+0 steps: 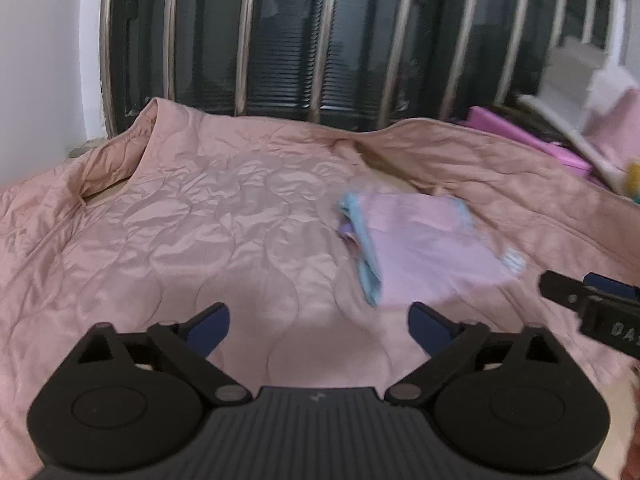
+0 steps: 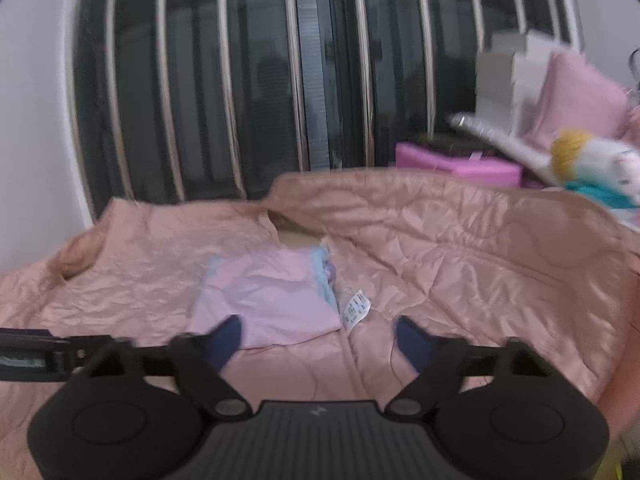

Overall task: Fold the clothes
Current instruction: 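Reach both tools to the pink-and-blue garment and close the left tool on its edge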

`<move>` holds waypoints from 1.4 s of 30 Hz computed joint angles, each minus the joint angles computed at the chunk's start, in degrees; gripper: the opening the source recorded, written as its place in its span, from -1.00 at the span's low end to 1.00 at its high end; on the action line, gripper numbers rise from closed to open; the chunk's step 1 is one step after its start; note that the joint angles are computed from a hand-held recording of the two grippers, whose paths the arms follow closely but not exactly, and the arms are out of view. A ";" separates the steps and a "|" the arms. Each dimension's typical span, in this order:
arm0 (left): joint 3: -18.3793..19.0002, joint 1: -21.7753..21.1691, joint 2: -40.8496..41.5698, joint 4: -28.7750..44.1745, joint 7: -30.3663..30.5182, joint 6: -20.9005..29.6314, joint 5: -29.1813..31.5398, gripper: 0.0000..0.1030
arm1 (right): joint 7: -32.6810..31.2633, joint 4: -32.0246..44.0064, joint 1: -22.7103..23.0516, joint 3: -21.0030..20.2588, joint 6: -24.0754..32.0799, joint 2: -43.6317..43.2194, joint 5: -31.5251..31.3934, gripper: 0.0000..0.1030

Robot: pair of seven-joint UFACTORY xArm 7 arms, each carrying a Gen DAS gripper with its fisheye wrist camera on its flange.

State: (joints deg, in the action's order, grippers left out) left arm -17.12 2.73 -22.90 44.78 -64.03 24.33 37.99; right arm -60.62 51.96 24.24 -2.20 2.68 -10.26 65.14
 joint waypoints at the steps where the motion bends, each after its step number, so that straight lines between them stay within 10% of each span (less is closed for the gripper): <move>1: 0.52 0.18 2.19 1.37 0.05 -0.74 -0.61 0.71 | 2.00 2.11 -0.94 0.01 1.24 2.25 -2.14 0.11; 9: 4.56 -2.92 15.75 10.35 1.15 -2.99 -0.27 0.52 | 14.03 14.60 -9.38 5.17 8.50 16.75 -14.38 0.11; 11: 6.55 -4.57 17.41 10.50 2.40 -5.20 -2.35 -0.77 | 12.63 15.54 -10.87 7.10 8.87 18.15 -13.52 -0.14; 13: 8.32 -6.00 17.47 9.30 2.97 -7.56 -4.75 -0.92 | 11.52 16.04 -12.65 8.98 10.08 18.67 -12.00 -0.79; 16: 8.33 -6.04 15.46 7.60 -0.15 -7.78 -0.86 -0.99 | 13.32 15.24 -14.34 10.92 10.48 18.10 -13.16 -0.93; 24: 4.23 -6.79 -4.01 -5.71 0.72 -7.18 -4.29 -1.00 | 0.40 1.22 -12.72 8.84 17.85 -0.13 0.05 -1.00; 30: 1.39 -12.50 -22.68 -16.50 3.97 -2.67 -12.06 -1.00 | -0.80 -18.34 -8.24 4.32 24.15 -23.06 -1.42 -0.99; 34: -2.90 -7.06 -19.96 -13.15 5.45 -1.63 -12.48 0.51 | 4.41 -25.57 -7.91 5.06 22.02 -30.96 -5.91 -0.56; 38: -5.72 0.90 -9.63 -6.61 7.43 -6.13 -10.99 0.52 | 5.09 -26.44 -4.80 3.96 17.71 -31.48 -7.95 -0.25; 42: -5.71 5.03 2.62 1.30 5.29 -6.10 -8.09 0.50 | -2.01 -17.99 5.08 -1.53 1.11 -18.72 -2.72 -0.11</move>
State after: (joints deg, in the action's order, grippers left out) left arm -22.83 7.76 -20.29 46.09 -58.74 18.23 29.90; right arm -62.63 33.97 29.31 -3.73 3.79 -28.98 62.41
